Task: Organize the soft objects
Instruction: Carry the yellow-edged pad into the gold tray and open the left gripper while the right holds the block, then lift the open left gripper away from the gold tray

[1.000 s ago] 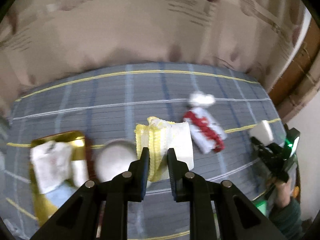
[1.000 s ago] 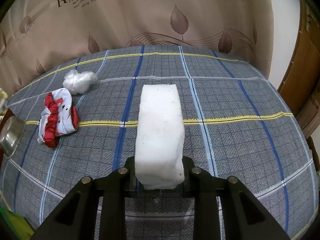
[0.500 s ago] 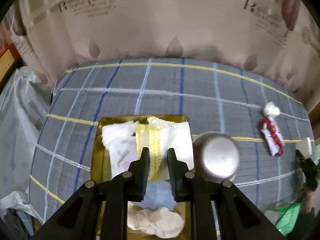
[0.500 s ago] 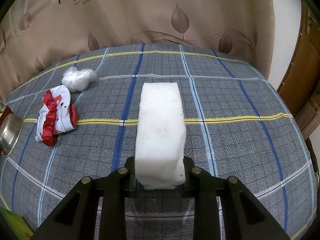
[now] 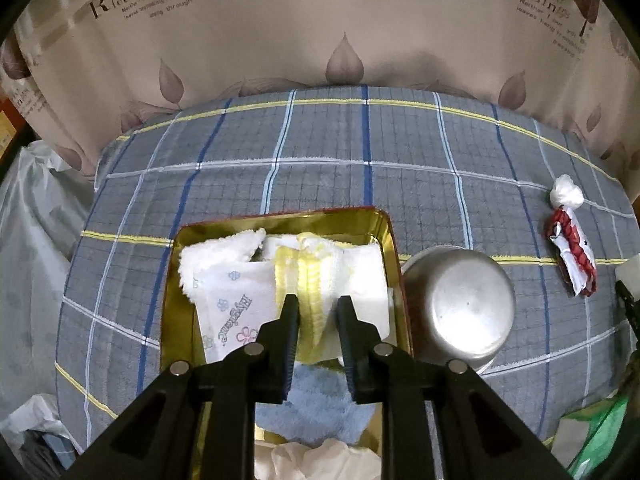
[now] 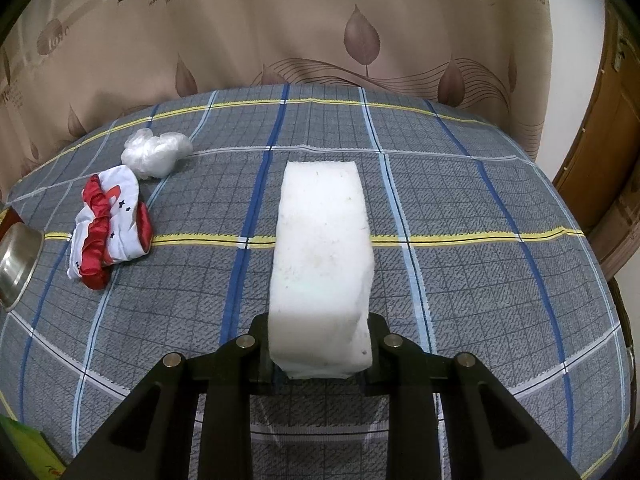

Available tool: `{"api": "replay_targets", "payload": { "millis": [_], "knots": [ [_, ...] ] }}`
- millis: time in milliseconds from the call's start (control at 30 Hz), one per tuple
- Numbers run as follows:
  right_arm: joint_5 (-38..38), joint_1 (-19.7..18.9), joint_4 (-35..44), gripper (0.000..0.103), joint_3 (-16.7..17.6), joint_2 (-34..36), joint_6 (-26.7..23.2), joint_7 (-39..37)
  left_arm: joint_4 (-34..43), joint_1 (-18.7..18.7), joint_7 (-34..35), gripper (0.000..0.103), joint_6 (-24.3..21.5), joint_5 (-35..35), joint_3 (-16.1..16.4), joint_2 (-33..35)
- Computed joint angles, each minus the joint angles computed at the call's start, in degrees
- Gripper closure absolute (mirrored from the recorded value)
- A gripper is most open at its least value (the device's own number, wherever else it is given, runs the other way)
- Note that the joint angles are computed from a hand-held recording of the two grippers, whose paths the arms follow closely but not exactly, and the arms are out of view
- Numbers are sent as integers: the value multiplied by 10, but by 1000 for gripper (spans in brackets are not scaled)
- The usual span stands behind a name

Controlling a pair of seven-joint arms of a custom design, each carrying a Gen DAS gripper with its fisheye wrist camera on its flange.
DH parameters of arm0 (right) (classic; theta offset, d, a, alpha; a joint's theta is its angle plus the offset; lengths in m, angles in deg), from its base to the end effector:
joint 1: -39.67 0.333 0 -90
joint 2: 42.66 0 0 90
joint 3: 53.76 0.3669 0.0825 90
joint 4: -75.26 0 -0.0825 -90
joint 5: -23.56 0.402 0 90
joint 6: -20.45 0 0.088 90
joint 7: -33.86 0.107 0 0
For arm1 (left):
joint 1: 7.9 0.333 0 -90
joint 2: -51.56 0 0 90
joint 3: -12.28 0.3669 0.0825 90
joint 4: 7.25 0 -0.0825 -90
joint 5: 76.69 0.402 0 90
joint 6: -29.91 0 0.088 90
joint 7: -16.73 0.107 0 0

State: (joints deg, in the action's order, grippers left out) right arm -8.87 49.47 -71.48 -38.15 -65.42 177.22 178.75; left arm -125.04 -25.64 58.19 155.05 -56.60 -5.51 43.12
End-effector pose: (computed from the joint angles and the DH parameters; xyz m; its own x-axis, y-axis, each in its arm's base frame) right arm 0.3898 0.2165 0.4908 -0.0446 -0.9990 0.0089 -0.7704 0.0288 -0.6370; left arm 0.4502 -0.3170 0.5723 0.0754 -0.9944 -0.0743 -0.9061 -0.0372 -0.4215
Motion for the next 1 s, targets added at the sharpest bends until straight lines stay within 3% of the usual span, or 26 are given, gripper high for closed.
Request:
{"api": "replay_targets", "payload": {
  "millis": [133, 333, 767, 1000],
  "knots": [
    [-1, 0, 0, 79, 0, 0, 0, 0, 13, -2, 1, 60, -18, -4, 0, 10],
    [-2, 0, 0, 79, 0, 0, -1, 1, 8, -1, -14, 52, -13, 15, -1, -5],
    [-17, -6, -5, 80, 4, -5, 7, 8, -40, 7, -30, 52, -8, 8, -18, -85],
    [-40, -8, 3, 80, 13, -3, -7, 8, -111, 9, -61, 52, 1, 3, -26, -154]
  ]
}}
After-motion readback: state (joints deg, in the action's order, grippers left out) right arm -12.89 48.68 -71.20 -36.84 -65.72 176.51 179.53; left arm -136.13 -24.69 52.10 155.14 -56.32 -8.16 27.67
